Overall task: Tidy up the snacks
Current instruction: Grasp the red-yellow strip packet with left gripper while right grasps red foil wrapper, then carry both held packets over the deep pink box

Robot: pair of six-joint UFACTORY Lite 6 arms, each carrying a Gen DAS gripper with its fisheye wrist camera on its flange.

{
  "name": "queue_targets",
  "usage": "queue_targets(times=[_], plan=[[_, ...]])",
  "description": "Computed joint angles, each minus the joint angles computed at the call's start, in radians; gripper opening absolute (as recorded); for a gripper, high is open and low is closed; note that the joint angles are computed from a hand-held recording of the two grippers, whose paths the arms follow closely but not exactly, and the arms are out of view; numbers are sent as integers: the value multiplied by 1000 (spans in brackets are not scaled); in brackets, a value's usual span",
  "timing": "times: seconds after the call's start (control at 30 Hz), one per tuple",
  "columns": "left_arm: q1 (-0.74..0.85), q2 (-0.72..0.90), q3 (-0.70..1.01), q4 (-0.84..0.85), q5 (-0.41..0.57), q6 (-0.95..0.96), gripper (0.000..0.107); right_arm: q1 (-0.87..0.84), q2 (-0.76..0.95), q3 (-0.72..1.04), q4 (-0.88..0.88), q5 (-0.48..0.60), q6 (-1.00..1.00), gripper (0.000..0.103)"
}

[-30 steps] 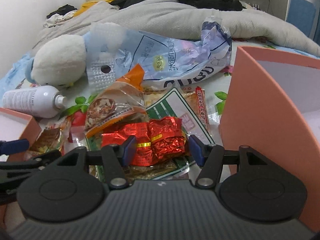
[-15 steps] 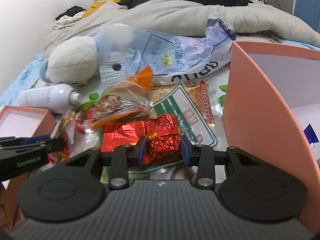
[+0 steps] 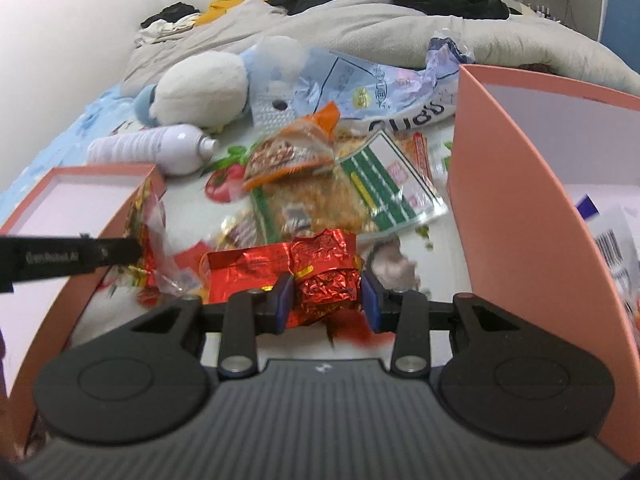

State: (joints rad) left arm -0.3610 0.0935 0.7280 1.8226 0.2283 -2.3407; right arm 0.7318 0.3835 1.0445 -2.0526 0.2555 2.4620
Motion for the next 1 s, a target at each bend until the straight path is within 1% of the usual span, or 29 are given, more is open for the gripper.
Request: queue_targets(times=[0.17,0.27,0.37,0.4,0.57,0.7,0.87,1.0], plan=[[-122,-165,-101,-299,46,213,8,53,-163,-170,20,28,4,39],[-233,-267,-155,-466,115,316,8,93,-262,-268,79,51,-27,39],[-339,-333,-185,-580,191,380,8,135,-363,-360,150,75,-60,39],[-384,-352,-191,-615,229,397,8,147,-390,-381,179,79,-80,39],[-534,-444,-231,-738,353,423,8,226,-549,-475,382,124,-253,39],[-633,-540,-255,-820,451,414,8,300,-659,-524,535,182,-380,39],[-779,-593,-225,-876,589,403,8,374,-793,-563,697,261,-510,39],[-880,-618,-181,-900,690,388,8,448,-910,-583,822,355,-613,39]])
